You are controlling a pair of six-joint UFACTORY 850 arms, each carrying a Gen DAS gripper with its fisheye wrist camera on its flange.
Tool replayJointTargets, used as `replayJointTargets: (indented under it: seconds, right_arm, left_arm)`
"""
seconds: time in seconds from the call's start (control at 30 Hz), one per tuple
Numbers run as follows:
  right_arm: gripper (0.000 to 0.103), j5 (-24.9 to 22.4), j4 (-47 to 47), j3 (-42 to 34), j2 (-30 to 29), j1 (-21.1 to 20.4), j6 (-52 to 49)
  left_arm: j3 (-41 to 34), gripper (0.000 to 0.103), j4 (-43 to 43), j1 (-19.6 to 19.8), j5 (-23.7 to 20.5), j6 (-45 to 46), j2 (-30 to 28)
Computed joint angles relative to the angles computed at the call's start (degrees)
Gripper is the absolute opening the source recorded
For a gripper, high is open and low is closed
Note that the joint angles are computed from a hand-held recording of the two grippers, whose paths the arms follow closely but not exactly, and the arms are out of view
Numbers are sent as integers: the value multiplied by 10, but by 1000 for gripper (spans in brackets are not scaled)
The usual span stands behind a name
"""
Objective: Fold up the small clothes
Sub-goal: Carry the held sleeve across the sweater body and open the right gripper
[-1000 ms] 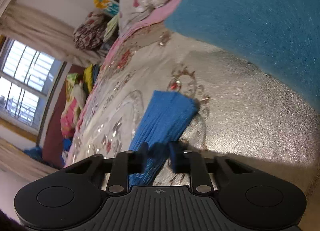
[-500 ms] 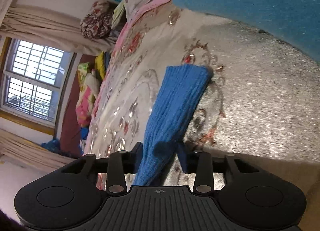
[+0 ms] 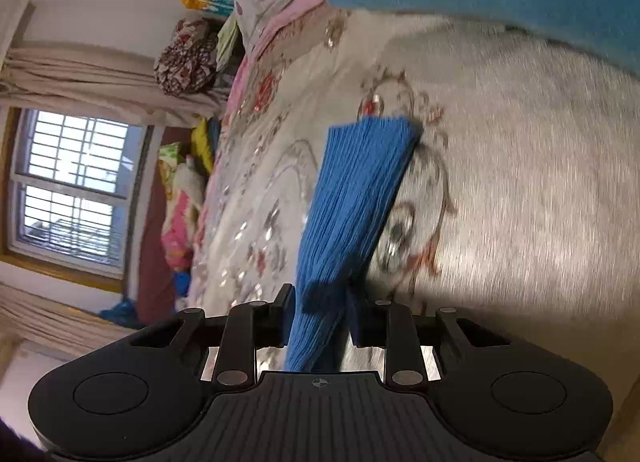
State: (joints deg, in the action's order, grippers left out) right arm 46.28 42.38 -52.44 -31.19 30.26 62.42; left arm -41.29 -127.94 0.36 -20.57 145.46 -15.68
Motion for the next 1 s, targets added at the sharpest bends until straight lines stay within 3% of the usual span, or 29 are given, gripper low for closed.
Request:
replayJointTargets:
  seconds: [0.17,0.33,0.47,0.53,0.63,0.87,1.0]
  right_arm:
    - [32,-20,-22,-9,-2,3,26]
    - [33,-28,10,-34,-15,5,-22]
    - [26,3,47,-41,-26,11,-32]
    - [17,15,54,-38,-28,10,-30]
    - [14,38,51,-26,-16,12,-27]
    - [13,57,55,-75,10,47,-216]
    - [13,-4,26,-166,-16,70,-347]
  left_arm:
    - [1,103,-3,-1,-1,3,0]
    - [1,103,2,1,-3,-3,0]
    - [2,103,23,7,-6,-21,2]
    - [3,103,36,13,-9,-33,3]
    - [4,103,54,26,-17,-55,6]
    - [8,103,63,69,-40,-66,10]
    - [5,103,52,103,-53,-52,10]
